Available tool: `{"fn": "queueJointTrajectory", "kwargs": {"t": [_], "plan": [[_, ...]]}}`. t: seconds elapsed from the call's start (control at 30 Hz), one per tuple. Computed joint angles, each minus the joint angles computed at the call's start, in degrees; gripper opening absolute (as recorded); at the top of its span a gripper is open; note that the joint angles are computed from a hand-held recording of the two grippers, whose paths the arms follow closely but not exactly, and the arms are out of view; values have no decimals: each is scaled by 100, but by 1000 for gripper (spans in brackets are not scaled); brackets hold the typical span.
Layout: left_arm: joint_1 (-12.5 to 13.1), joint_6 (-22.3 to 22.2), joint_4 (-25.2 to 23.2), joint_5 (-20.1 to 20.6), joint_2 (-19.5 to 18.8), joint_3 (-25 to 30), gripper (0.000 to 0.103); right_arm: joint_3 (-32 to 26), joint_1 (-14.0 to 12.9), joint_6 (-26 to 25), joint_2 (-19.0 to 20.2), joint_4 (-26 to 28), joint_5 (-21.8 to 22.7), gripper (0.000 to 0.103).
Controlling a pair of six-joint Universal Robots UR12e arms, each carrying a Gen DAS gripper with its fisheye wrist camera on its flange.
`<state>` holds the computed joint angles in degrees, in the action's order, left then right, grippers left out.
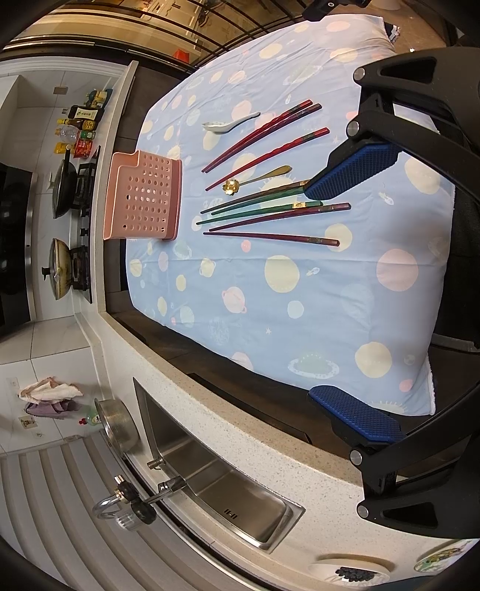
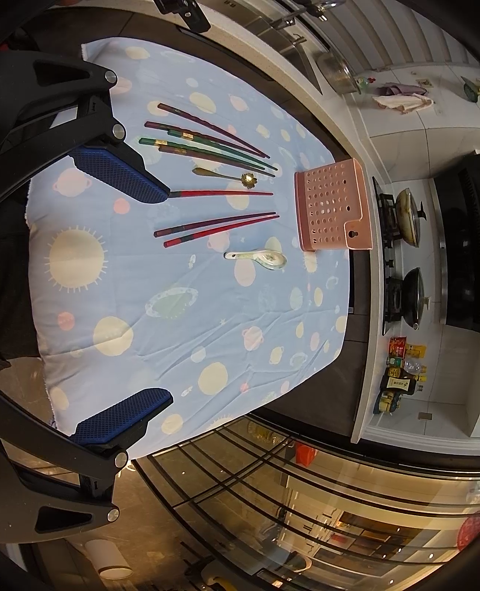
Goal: Organize utensils
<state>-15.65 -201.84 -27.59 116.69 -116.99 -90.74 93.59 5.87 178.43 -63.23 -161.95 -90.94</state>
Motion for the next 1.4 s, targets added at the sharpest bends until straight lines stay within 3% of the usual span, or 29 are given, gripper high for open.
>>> {"fn": "queueJointTrajectory", "kwargs": {"t": [0.57, 0.9, 1.0, 1.23, 1.4], "plan": [[4, -20, -12, -30, 3, -2, 96, 2, 21, 15, 8, 24, 5, 96], [165, -4, 31, -682, -81, -23, 96, -101, 54, 45, 145, 160, -4, 96], [275, -64, 104, -999, -197, -26, 96, -195, 58, 47, 248, 178, -9, 96], [380, -87, -107, -1225, -540, 146, 95, -497, 84, 125, 493, 389, 81, 96], [439, 84, -221, -1466, -723, 296, 83, -679, 111, 110, 623, 576, 86, 96]]}}
